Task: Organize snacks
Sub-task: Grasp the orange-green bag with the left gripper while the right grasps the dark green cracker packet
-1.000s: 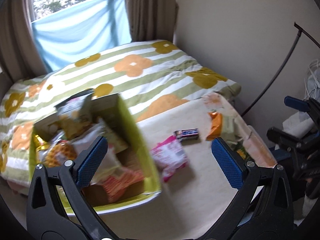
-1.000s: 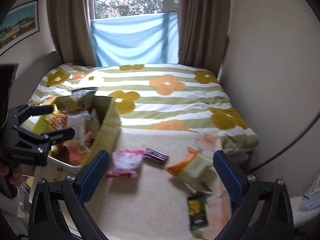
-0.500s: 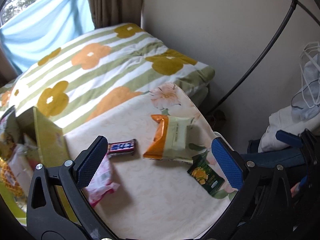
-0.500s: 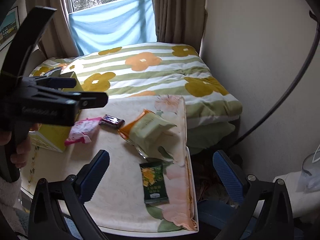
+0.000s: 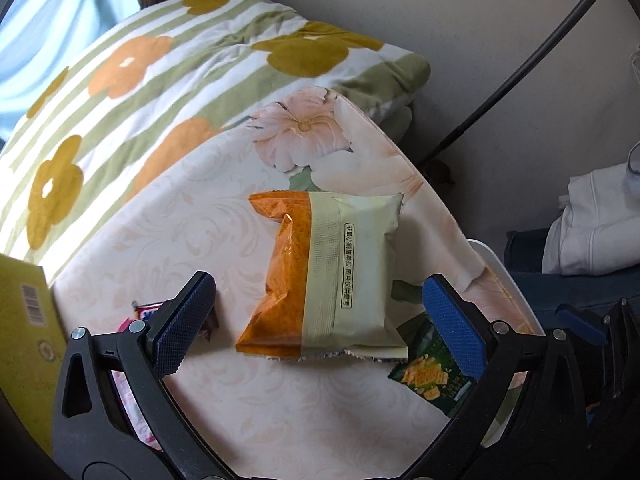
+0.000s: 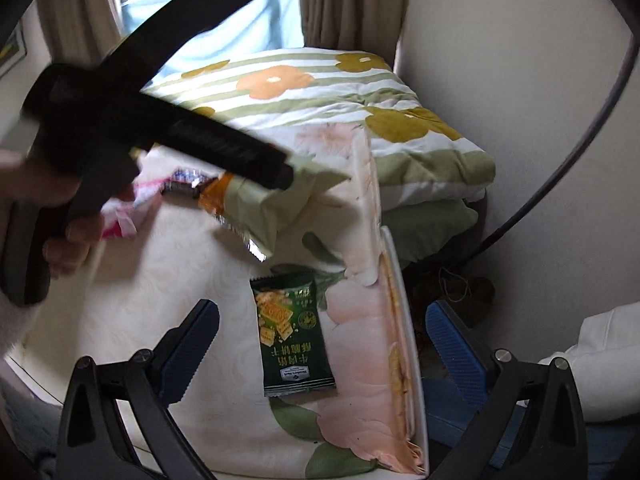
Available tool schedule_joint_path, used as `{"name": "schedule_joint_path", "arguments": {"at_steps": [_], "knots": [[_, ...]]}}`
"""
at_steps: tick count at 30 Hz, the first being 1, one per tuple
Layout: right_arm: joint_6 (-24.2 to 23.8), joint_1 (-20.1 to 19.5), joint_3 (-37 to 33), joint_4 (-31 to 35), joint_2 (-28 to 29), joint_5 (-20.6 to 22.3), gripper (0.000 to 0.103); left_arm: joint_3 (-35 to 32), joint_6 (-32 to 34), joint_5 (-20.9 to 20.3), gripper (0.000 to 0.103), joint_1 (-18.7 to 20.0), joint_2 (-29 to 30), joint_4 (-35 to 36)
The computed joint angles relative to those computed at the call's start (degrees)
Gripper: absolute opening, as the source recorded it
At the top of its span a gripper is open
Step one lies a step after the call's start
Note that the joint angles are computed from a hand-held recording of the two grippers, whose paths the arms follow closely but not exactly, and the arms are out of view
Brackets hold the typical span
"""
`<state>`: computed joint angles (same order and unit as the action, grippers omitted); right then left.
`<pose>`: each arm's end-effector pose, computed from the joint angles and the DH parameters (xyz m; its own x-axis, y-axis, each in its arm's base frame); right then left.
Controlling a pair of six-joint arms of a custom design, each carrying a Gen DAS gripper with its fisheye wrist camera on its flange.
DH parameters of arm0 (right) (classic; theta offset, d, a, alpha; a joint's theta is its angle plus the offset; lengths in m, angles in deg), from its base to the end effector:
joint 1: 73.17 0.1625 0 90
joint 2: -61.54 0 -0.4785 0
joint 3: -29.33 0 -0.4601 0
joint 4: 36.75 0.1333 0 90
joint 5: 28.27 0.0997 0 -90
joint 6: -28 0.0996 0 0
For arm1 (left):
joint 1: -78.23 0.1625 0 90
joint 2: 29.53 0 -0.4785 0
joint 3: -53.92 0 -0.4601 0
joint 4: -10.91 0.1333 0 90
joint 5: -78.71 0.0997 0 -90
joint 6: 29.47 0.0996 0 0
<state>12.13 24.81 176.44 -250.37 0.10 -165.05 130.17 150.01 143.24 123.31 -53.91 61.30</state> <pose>0.1134 -0.3719 0.1315 -0.6822 0.1219 0.7209 -0.3078 0.8465 -0.4344 -0.3014 -0.5516 -0.0686 -0.5810 0.6958 -0.4221 0.6848 0.6983 0.2085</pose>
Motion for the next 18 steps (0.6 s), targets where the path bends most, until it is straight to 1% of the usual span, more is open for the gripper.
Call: {"name": "schedule_joint_path", "arguments": {"at_steps": [3, 5, 8, 10, 12, 13, 15, 17, 18], "knots": [[-0.2, -1.1, -0.2, -1.1, 2.2, 0.3, 0.103, -1.5, 0.6, 0.2, 0.102, 0.7, 1.7, 1.0], [-0.2, -1.9, -0.4, -1.0, 2.8, 0.9, 0.103, -2.1, 0.6, -0.6, 0.102, 0.9, 2.7, 1.2], [-0.8, -3.1, -0.8, -1.2, 4.1, 1.7, 0.096, -2.9, 0.4, -0.1, 0.101, 1.6, 3.6, 1.6], [-1.4, -3.9, -1.0, -1.4, 4.9, 1.9, 0.093, -3.5, 0.6, -0.2, 0.094, 1.9, 4.4, 2.1], [-1.7, -4.7, -1.0, -1.3, 5.2, 2.8, 0.087, -3.7, 1.0, -0.2, 0.088, 2.0, 4.9, 2.5], [-1.8, -5.0, -1.1, -1.3, 5.4, 3.0, 0.086, -3.8, 1.2, 0.0, 0.084, 2.2, 5.2, 2.7], [-2.2, -5.4, -1.0, -1.7, 5.8, 3.5, 0.083, -3.0, 1.8, -0.4, 0.082, 1.9, 4.9, 1.8], [-2.1, -5.6, -1.0, -1.7, 6.1, 3.7, 0.08, -2.6, 2.6, -0.6, 0.076, 1.5, 4.8, 1.2], [-1.9, -5.7, -1.0, -1.4, 6.1, 3.9, 0.078, -2.4, 3.0, -0.7, 0.071, 1.4, 4.7, 1.0]]}}
